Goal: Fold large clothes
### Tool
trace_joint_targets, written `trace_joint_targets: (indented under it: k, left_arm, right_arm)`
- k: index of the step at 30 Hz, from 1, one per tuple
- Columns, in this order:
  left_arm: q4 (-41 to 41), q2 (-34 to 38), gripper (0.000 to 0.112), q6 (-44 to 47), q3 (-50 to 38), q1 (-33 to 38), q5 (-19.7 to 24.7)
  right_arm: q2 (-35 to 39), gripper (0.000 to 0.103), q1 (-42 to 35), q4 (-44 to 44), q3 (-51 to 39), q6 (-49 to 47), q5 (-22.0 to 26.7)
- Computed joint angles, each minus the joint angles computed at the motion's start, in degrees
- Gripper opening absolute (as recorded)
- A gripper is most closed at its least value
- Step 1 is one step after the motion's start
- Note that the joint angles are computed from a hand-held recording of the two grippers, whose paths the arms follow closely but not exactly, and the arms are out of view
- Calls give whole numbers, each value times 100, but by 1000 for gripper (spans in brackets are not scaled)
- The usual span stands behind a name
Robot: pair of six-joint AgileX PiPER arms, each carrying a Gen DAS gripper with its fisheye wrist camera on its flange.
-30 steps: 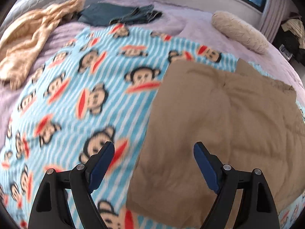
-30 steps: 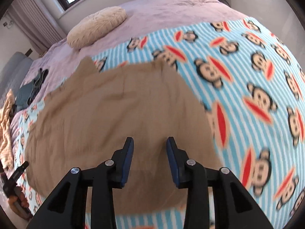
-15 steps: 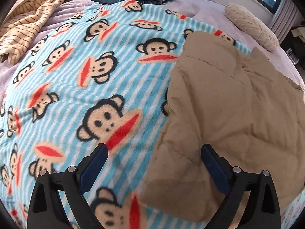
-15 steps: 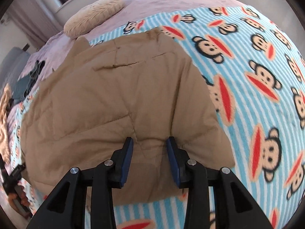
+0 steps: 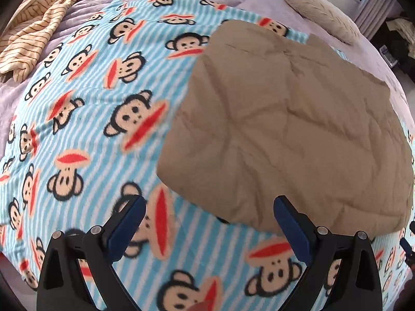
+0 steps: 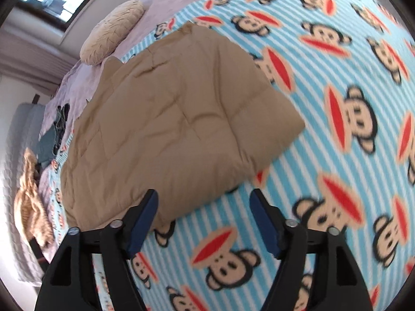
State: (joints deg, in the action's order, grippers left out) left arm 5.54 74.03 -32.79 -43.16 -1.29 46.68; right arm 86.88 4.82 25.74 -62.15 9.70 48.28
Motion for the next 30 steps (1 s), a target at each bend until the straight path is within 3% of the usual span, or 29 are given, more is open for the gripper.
trace_joint_targets:
  k: [9,12,19,27,30]
  left_arm:
    - [-57,-31,102,-200,-24,-406,148]
    - [-76,13,102,-204,-34,-435,142]
    - [-261,102,102,-92,10,-450,69]
    - [-286,157,102,-201,123,-395,26]
    - [-1324,-13,102,892,429,143,-208]
  right_arm:
    - [124,83,-150,674,322,-314,-66]
    - [225,103,-144,1034,440,-527,-135]
    - [339,103,-66,2078,797,-1101,-474]
    - [390,103,14,2555,889,-1430,-637]
    - [373,103,35,2594,940,-1415,-738]
